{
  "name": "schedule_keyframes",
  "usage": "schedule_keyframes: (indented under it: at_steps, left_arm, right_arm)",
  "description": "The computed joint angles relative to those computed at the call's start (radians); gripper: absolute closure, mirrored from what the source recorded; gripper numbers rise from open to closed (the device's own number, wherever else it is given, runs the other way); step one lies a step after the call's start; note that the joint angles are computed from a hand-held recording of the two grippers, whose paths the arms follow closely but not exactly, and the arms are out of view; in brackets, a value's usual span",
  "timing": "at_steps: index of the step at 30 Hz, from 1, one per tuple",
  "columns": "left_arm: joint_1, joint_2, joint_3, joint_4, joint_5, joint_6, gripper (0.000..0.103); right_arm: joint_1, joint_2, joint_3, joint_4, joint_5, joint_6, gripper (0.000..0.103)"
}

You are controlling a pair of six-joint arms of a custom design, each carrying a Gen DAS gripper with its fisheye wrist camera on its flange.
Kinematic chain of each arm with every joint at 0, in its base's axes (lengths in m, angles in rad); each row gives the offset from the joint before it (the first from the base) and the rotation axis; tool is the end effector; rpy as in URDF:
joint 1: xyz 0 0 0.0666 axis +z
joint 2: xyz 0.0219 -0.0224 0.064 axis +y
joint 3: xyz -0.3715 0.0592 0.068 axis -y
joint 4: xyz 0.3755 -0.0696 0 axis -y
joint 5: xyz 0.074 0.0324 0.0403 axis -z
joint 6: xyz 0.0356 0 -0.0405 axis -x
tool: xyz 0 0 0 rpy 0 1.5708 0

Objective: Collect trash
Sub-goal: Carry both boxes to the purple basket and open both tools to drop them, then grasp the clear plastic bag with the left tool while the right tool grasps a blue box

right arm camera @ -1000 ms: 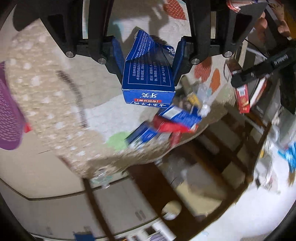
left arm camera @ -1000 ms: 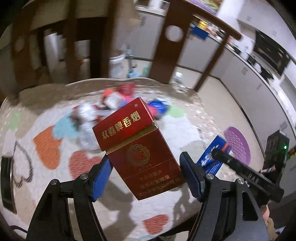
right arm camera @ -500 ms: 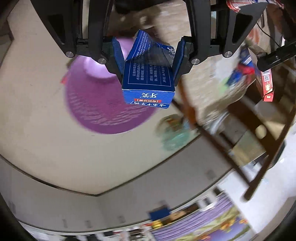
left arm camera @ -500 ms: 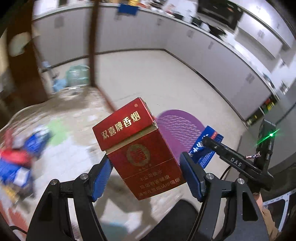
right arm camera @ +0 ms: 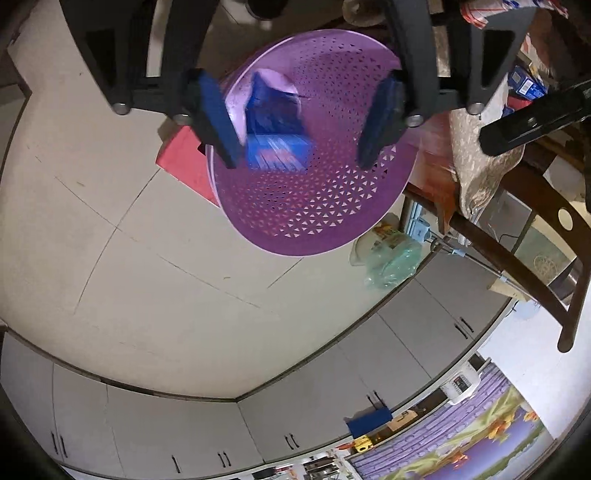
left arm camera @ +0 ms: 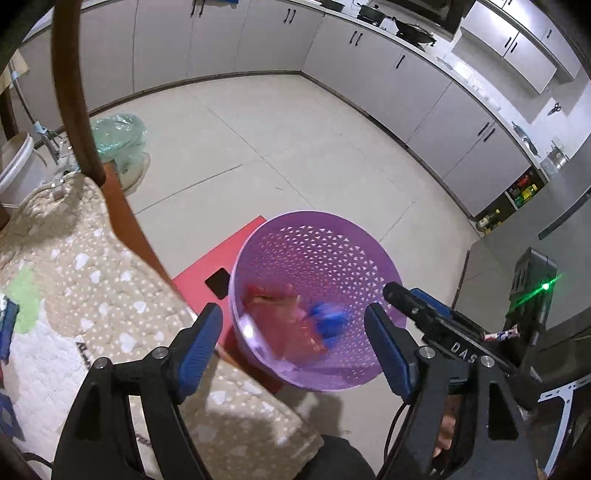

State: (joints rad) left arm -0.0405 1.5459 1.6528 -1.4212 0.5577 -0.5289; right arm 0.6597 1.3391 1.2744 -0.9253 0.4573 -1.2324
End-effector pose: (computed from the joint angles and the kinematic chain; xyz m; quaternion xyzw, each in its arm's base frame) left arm 0.4791 -0.0387 0.4429 0.3016 0.9052 -0.2352 0.1853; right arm 0.3540 0.2541 0.3948 0.3258 0.8769 0.0992 0.3393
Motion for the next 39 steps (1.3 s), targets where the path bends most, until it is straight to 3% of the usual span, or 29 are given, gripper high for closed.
schedule_keyframes:
  at_steps: [4,11,19,22,26,30,34,39]
  left_arm:
    - [0.045,-0.013,-0.004,-0.037,0.014,-0.011,0.025]
    - [0.173,-0.065,-0.033,-0.048,0.000,-0.099,0.025]
    - [0.423,-0.029,0.018,-0.086,0.006,-0.161,0.024]
    - [0.517,-0.004,0.047,-0.072,0.005,-0.149,0.023]
    - [0.632,0.063,0.104,0.003,-0.041,-0.110,0.022]
    - [0.715,0.179,0.242,0.004,-0.065,-0.049,0.021]
    - [0.748,0.306,0.407,-0.016,-0.075,0.022,0.021]
    - [0.743,0.432,0.562,-0.062,-0.063,0.052,0.021]
  right_arm:
    - [0.010,-0.005,0.001,-0.013,0.004,-0.025,0.031]
    - [0.069,0.000,0.042,-0.051,0.047,-0.052,0.029]
    - [0.137,0.095,0.191,-0.080,0.064,-0.007,0.026]
    - [0.162,0.154,0.269,-0.091,0.052,0.032,0.025]
    - [0.188,0.246,0.382,-0.103,0.024,0.086,0.024]
    - [0.214,0.348,0.513,-0.130,-0.009,0.147,0.024]
    - [0.234,0.439,0.625,-0.145,-0.053,0.196,0.022]
    - [0.251,0.573,0.803,-0.170,-0.139,0.278,0.022]
